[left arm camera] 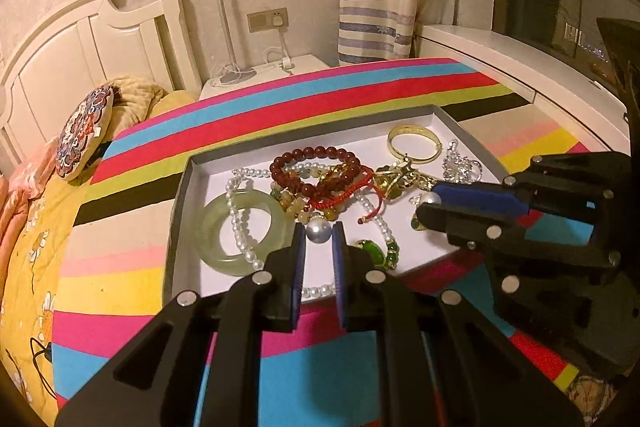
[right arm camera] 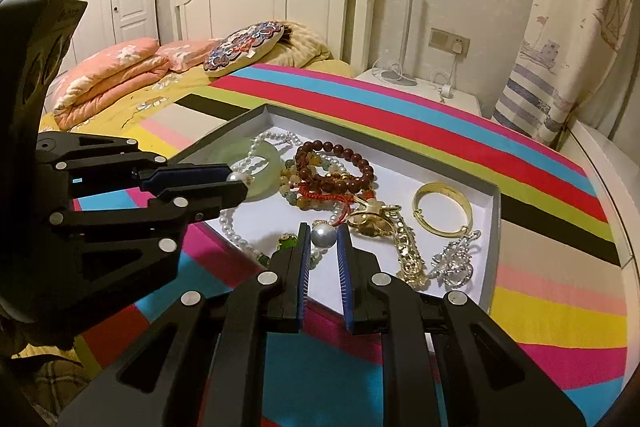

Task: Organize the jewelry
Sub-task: 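Carry both pearl earrings into the grey box and open both tools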

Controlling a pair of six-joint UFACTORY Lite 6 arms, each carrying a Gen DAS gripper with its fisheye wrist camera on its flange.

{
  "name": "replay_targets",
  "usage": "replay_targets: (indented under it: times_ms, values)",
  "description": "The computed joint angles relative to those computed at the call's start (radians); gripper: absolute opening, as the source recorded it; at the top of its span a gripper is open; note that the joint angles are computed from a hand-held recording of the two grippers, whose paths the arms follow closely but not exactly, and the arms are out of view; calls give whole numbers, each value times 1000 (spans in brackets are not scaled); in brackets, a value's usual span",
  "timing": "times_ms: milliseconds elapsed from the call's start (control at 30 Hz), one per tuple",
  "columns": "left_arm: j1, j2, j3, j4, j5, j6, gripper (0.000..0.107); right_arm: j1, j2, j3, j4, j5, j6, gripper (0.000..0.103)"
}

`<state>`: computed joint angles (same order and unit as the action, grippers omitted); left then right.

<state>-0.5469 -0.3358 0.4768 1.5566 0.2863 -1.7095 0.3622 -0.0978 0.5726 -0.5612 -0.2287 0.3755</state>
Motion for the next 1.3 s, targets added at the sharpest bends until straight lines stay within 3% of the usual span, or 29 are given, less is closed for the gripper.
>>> replay_targets:
  times_ms: [333, 733, 1200, 1233, 1300]
  values:
    - [51, 77, 29, 147, -26, -159, 13, 8, 74, 40, 90, -9, -70, 15]
    - [70, 257, 125, 389, -32, -408, 13, -47, 164, 96, -1, -28, 27, 15]
    - [116, 362, 194, 512, -73, -532, 13, -76, 230, 165, -197, -2, 245, 15]
    - [113, 361, 193, 509, -65, -532, 15, -80, 231, 167, -200, -3, 253, 16]
    - [105, 350, 186, 490, -45, -518, 35, -100, 232, 173, -275, -10, 340, 17]
